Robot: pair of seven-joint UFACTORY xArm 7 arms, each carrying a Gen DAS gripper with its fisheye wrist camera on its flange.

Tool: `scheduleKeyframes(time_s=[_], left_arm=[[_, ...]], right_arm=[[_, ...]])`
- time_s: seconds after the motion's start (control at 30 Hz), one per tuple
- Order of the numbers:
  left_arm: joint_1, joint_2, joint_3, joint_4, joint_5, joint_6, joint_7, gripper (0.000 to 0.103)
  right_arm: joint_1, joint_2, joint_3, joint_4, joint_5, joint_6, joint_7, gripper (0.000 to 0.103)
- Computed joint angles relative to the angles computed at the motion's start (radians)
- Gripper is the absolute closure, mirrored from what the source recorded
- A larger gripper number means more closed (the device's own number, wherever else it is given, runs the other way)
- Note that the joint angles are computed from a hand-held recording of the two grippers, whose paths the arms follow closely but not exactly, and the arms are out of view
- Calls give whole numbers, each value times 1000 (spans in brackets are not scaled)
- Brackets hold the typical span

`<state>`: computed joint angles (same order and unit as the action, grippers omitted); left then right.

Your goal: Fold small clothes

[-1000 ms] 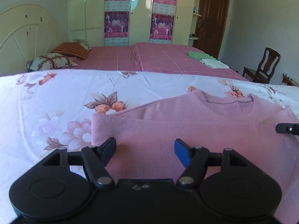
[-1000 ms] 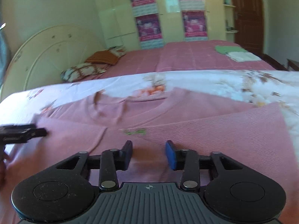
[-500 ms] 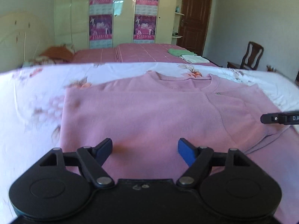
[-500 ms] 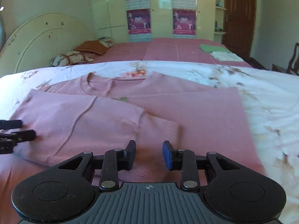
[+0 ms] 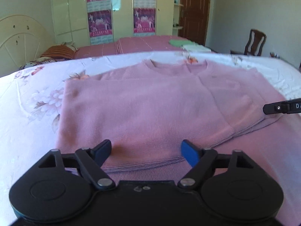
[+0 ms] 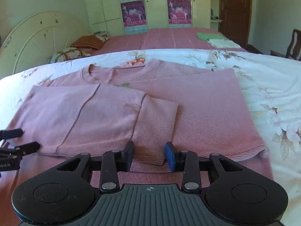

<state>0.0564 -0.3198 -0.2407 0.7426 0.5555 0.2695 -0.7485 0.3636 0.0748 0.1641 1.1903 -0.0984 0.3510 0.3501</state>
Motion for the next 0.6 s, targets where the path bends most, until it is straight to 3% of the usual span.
scheduleKeyframes(time_s=[0.1,0.2,0.27,0.5,0.6], left_arm=[[-24,-35,8,-17,-36,47,21,23],[-12,-27,-34,2,15,124,-6,24],[-33,-44,-30,7,8,146,-22,24],[-57,-138,-81,-8,33,200,-114,23],[-69,-160,-94,-12,33,219,-129,23]], right_arm=[[-7,-68,-3,-81,-1,-86,1,68],[-12,-51,4,-65,36,22,-52,68],[-10,-64,7,-78,6,10,-57,67],[14,-219,-4,-228,195,-98,-173,66],[6,-258,7,-253,181,-101,-174,66]])
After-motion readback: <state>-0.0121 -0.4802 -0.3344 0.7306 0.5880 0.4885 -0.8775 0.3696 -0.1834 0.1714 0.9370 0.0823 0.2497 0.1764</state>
